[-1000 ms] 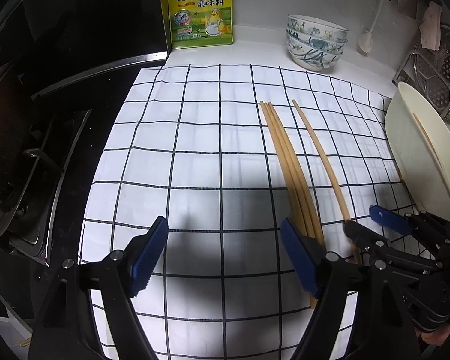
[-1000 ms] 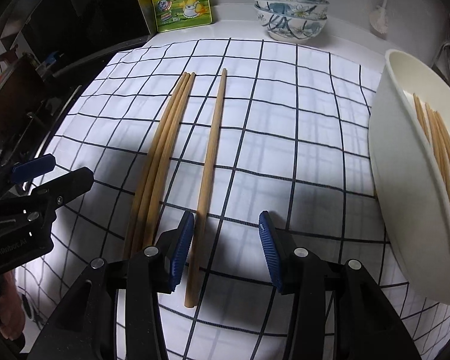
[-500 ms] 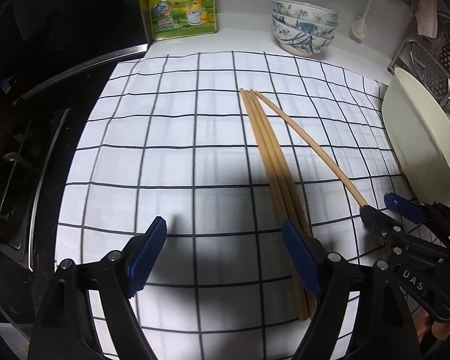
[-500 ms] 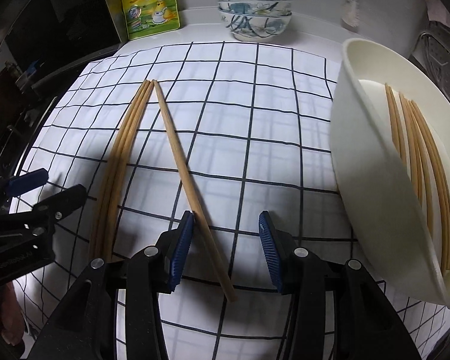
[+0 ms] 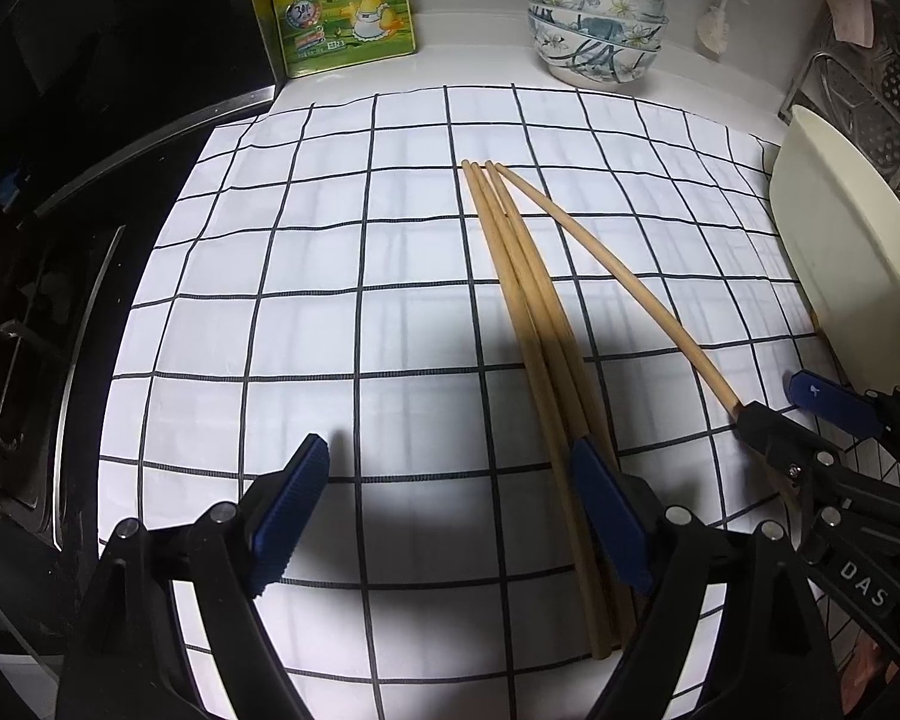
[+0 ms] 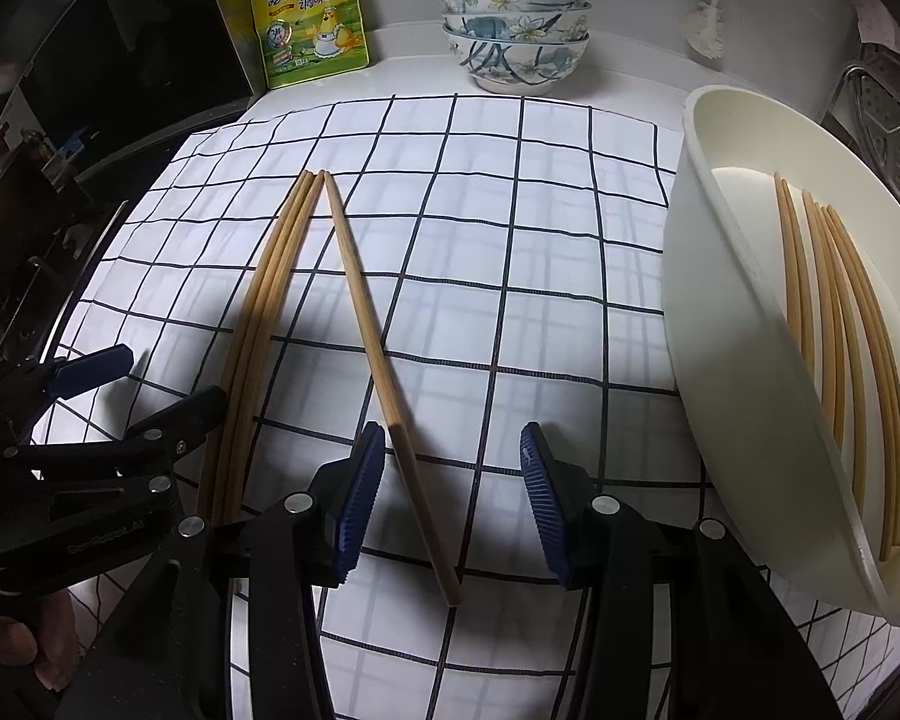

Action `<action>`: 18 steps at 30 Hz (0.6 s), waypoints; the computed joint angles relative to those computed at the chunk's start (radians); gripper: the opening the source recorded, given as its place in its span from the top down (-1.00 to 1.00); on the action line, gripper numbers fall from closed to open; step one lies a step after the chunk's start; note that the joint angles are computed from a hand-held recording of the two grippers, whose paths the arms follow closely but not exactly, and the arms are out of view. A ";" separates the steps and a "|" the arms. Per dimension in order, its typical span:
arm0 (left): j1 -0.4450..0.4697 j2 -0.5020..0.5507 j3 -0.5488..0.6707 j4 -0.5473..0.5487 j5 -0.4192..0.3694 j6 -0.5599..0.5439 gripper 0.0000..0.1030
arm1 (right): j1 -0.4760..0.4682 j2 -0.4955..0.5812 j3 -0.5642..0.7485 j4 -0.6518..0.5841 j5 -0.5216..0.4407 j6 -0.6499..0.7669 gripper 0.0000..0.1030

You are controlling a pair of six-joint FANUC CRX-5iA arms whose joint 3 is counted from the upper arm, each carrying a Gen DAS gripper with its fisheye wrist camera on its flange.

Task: Organize utensils
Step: 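Separate a chopstick from the bundle with the right gripper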

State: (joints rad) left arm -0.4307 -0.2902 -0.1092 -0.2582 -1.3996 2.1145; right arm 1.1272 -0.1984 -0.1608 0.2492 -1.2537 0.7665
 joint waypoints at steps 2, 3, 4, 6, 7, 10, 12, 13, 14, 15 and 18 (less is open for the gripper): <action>0.004 -0.004 -0.002 -0.003 -0.002 0.006 -0.60 | -0.001 0.000 0.001 -0.001 -0.001 0.005 0.12; 0.005 -0.005 -0.002 -0.006 -0.005 0.008 -0.60 | -0.001 0.001 0.002 -0.001 -0.001 0.007 0.12; 0.005 -0.007 -0.001 -0.012 -0.012 0.012 -0.60 | -0.002 0.001 0.003 -0.002 -0.001 0.008 0.12; 0.005 -0.013 0.000 -0.022 -0.028 0.020 -0.60 | -0.004 0.001 0.004 -0.004 -0.001 0.010 0.12; 0.007 -0.017 -0.001 -0.023 -0.033 0.022 -0.60 | -0.005 0.001 0.005 -0.007 0.000 0.013 0.12; 0.014 -0.034 -0.011 -0.026 -0.047 0.029 -0.61 | -0.005 0.006 0.008 -0.009 0.003 0.021 0.10; 0.021 -0.029 -0.010 -0.028 -0.057 0.030 -0.62 | -0.008 0.014 0.014 -0.012 0.006 0.033 0.03; 0.025 -0.026 -0.011 -0.027 -0.058 0.027 -0.63 | -0.009 0.018 0.016 -0.010 0.007 0.040 0.03; 0.032 -0.027 -0.014 -0.022 -0.049 0.026 -0.65 | -0.009 0.023 0.020 -0.008 0.009 0.046 0.03; 0.037 -0.023 -0.013 -0.020 -0.045 0.027 -0.65 | -0.010 0.028 0.023 -0.006 0.012 0.052 0.03; 0.041 -0.012 -0.009 -0.021 -0.026 0.031 -0.65 | -0.012 0.048 0.032 0.004 0.014 0.075 0.03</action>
State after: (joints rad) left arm -0.3893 -0.3020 -0.1179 -0.2790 -1.4251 2.1456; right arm 1.1153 -0.1503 -0.1284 0.2536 -1.2396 0.8415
